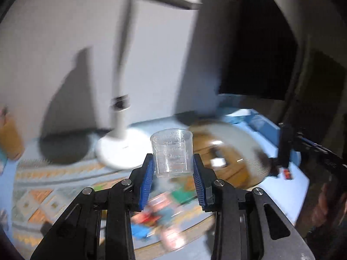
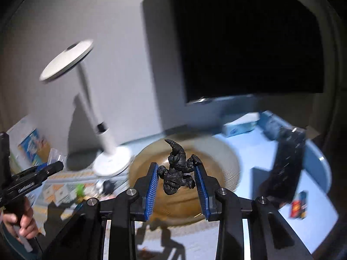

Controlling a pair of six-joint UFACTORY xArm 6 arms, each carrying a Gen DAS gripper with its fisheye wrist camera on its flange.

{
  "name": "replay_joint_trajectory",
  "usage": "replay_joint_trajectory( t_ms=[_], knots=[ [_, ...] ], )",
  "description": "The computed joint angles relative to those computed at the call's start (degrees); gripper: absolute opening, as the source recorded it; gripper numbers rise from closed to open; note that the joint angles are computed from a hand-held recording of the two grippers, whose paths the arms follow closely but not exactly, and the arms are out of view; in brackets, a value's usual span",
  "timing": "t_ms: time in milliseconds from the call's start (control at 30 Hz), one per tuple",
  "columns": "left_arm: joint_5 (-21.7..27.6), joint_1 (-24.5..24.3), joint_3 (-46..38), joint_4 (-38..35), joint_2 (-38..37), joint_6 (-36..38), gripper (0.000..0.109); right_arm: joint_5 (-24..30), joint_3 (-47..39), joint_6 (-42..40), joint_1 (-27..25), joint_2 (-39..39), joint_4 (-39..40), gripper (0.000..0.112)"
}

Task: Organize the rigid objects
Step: 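Carry the cup and dragon over the bowl and open both tools to release them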

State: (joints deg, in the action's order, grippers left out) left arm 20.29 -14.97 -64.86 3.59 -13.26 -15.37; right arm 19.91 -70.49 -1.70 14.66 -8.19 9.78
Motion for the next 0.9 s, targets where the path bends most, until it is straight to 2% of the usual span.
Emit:
replay_joint_trajectory(
  t_ms=[133, 233, 300, 433, 567, 700, 767, 800, 833, 867, 900],
  knots=[
    [5.57, -4.64, -12.2, -1.03, 10.88, 1.13, 0.032, 9.23, -7.84, 3.17, -1.52, 6.24, -3.81, 0.033],
    [11.4, -6.77, -19.5, -2.09, 18.55, 1.43, 0.032, 15.81, -12.38, -1.55, -2.45, 11.81, 2.85, 0.033],
    [14.3, -7.62, -22.87, -1.81, 22.42, 1.02, 0.032, 17.93, -13.57, -2.8, -2.92, 13.87, 4.65, 0.033],
    [17.22, -8.98, -27.12, 0.42, 27.14, -0.3, 0.032, 19.21, -13.98, -5.65, -3.64, 15.89, 7.37, 0.033],
    [19.07, -9.51, -29.98, 0.4, 29.66, 0.13, 0.032, 19.78, -14.46, -5.86, -3.72, 16.73, 6.09, 0.033],
    [20.64, -9.91, -31.59, 0.12, 31.15, 0.38, 0.032, 20.64, -15.08, -5.9, -3.66, 17.46, 6.22, 0.033],
    [20.39, -9.79, -31.63, -2.49, 31.44, 2.16, 0.032, 20.83, -15.09, -5.39, -3.65, 17.53, 5.62, 0.033],
    [20.34, -9.65, -31.58, -3.95, 31.48, 3.06, 0.04, 21.2, -15.2, -4.88, -3.68, 17.5, 5.14, 0.033],
    [20.79, -9.45, -31.56, -4.65, 31.27, 3.03, 0.05, 21.61, -15.26, -4.47, -3.78, 17.38, 4.9, 0.039],
    [20.5, -9.23, -31.01, -5.28, 30.7, 2.88, 0.052, 21.85, -15.22, -3.84, -3.89, 17.15, 4.59, 0.052],
    [19.39, -8.99, -29.73, -5.86, 29.64, 3.0, 0.057, 20.74, -14.31, -3.58, -4.02, 16.29, 4.66, 0.058]
  ],
)
